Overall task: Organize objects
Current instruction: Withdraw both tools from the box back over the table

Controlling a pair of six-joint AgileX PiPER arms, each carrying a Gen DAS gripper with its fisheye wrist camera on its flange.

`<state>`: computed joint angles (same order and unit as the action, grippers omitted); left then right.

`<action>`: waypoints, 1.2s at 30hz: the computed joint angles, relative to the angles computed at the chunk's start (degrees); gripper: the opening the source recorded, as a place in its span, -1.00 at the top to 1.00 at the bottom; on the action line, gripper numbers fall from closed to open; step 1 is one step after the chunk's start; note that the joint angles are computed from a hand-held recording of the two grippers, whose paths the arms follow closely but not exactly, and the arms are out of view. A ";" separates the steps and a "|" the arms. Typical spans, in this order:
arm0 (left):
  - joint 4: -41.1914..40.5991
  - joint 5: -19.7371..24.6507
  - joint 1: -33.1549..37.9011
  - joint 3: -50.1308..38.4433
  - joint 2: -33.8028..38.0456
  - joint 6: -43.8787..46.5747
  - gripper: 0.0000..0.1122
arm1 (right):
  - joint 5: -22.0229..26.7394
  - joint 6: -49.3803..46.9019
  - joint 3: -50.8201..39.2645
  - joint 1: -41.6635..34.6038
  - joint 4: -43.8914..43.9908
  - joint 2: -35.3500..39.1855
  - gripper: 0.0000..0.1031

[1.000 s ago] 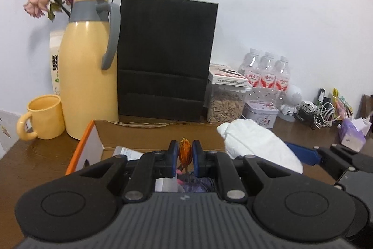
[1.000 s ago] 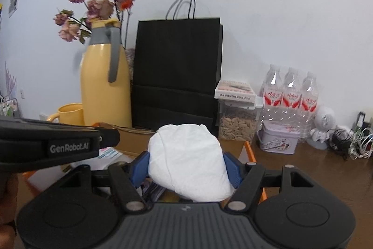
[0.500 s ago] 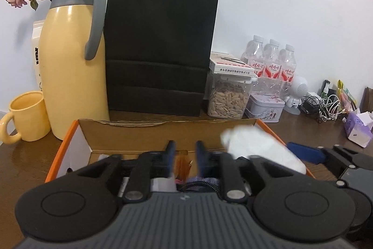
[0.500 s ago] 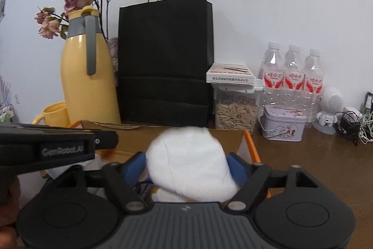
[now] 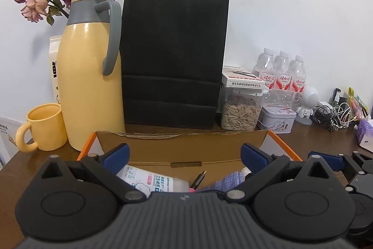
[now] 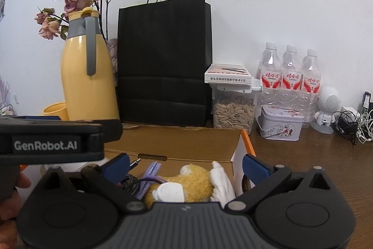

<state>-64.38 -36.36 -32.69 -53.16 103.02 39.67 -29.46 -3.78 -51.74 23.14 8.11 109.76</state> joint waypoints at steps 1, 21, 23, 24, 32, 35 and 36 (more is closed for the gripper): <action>-0.16 -0.21 -0.15 0.05 0.05 -0.12 -0.84 | -0.01 -0.09 0.11 0.04 0.06 -0.09 -1.00; -4.40 -9.47 -11.59 16.55 -13.81 -0.97 -0.84 | -8.88 -11.48 17.64 6.72 11.64 -12.00 -1.00; -6.21 -10.22 -13.62 18.12 -14.78 -0.30 -0.84 | -10.11 -11.45 20.68 7.81 12.37 -13.08 -1.00; -7.12 -10.86 -14.74 18.96 -15.11 -0.73 -0.84 | -10.53 -11.28 22.23 8.30 12.57 -13.50 -1.00; -13.47 -11.65 -22.07 24.52 -17.97 0.11 -0.84 | -12.29 -11.47 31.56 11.93 15.22 -15.67 -0.99; -16.67 -11.91 -24.35 26.05 -17.82 0.30 -0.84 | -12.60 -10.77 34.39 12.43 15.32 -16.14 -0.97; -17.46 -11.74 -24.85 26.63 -17.86 0.19 -0.84 | -12.71 -10.55 35.19 12.59 15.37 -16.17 -0.97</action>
